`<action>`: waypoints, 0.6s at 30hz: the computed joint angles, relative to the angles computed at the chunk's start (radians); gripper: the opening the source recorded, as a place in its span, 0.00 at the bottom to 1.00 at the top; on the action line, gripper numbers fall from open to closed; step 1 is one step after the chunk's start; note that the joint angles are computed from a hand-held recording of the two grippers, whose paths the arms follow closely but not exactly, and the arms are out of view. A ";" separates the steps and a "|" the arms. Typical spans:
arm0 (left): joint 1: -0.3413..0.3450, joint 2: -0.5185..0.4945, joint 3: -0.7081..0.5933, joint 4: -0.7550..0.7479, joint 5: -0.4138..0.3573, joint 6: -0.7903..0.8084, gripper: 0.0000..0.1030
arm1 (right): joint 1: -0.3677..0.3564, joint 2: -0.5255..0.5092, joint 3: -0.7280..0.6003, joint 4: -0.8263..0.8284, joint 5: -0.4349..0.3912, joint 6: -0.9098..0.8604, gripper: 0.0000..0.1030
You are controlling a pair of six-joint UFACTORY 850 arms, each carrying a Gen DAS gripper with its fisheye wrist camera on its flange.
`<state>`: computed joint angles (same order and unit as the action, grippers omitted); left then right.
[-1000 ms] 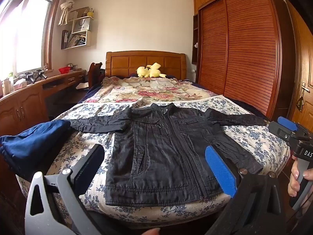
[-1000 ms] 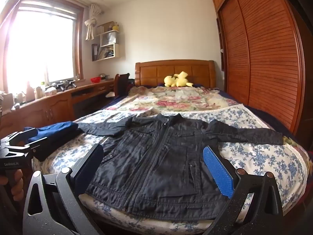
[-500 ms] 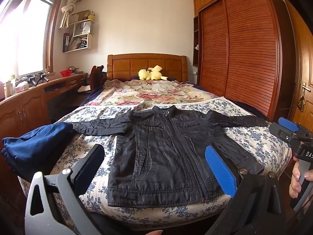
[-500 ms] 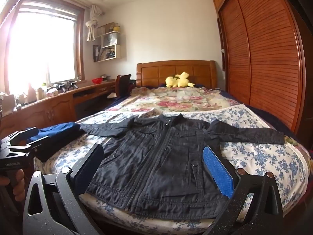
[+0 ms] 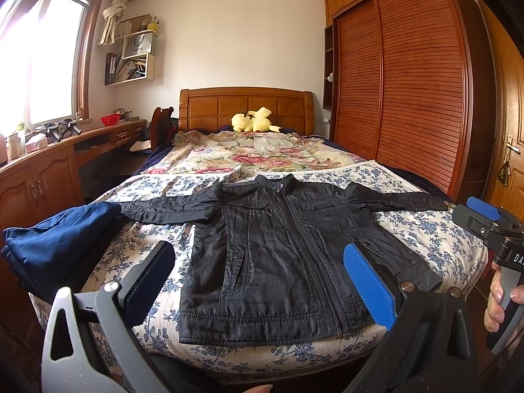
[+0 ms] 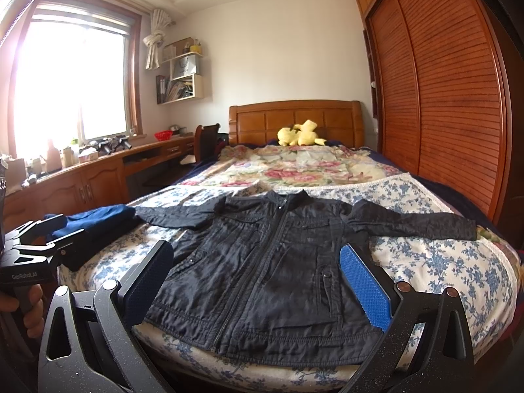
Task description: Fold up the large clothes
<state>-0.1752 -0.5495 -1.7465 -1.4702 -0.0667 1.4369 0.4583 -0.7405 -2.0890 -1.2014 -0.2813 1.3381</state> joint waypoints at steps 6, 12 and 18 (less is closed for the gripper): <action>0.002 0.001 0.002 -0.021 -0.005 0.019 1.00 | 0.002 0.003 0.006 -0.006 0.001 0.010 1.00; 0.003 0.004 0.008 -0.185 -0.007 0.185 1.00 | 0.002 0.002 0.003 -0.005 -0.001 0.009 1.00; 0.002 0.002 0.003 -0.142 -0.006 0.141 1.00 | 0.002 0.004 0.007 -0.017 0.003 0.022 1.00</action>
<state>-0.1733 -0.5476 -1.7433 -1.6120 -0.0729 1.5782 0.4601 -0.7367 -2.0817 -1.2180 -0.2788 1.3599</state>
